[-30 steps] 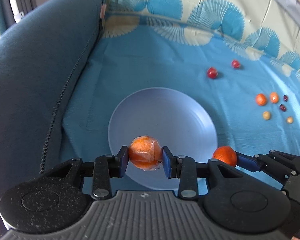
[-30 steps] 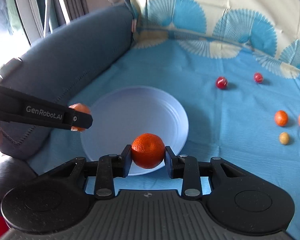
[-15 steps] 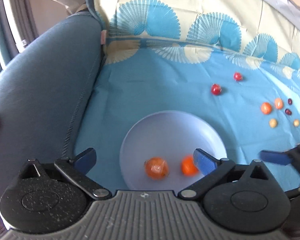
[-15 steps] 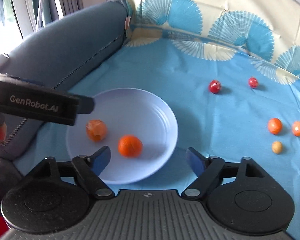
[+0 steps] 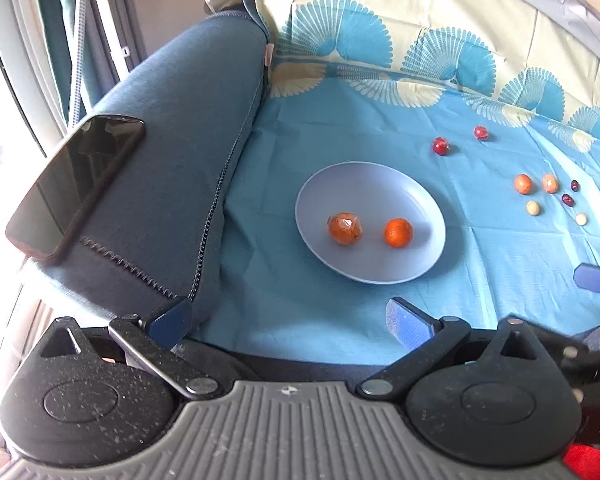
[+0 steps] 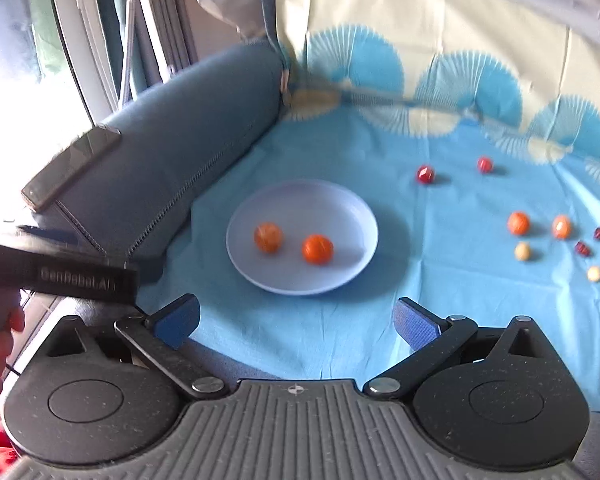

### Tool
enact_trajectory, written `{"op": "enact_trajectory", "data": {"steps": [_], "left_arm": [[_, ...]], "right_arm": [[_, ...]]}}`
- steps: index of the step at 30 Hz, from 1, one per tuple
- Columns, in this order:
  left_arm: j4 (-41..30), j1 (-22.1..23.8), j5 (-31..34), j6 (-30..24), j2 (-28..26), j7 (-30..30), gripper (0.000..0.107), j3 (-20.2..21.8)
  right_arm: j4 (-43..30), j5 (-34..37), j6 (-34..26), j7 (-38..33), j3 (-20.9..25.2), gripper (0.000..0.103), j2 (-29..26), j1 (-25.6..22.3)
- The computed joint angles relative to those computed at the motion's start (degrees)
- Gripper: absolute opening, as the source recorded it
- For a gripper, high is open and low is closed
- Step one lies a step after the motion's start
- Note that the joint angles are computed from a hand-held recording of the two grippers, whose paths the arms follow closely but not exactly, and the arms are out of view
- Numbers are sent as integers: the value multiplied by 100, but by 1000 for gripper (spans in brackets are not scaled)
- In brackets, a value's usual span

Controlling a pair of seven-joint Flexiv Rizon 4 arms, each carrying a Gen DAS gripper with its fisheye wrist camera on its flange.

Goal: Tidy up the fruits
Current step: 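Withdraw both tools from the plate toward the scattered fruits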

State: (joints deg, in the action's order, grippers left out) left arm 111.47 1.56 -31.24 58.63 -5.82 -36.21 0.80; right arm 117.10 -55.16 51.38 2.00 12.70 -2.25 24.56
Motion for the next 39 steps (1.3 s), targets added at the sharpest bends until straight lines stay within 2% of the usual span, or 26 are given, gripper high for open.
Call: {"op": "enact_trajectory", "data": {"steps": [9, 17, 39], "left_arm": [[455, -170, -410, 157, 491, 212, 103, 75], [640, -306, -635, 344, 685, 519, 103, 140], [587, -323, -575, 274, 610, 511, 103, 137]], "right_arm": [[159, -438, -431, 280, 240, 102, 387, 92], [257, -532, -581, 588, 345, 102, 551, 67], [254, -441, -549, 560, 332, 102, 508, 50]]}}
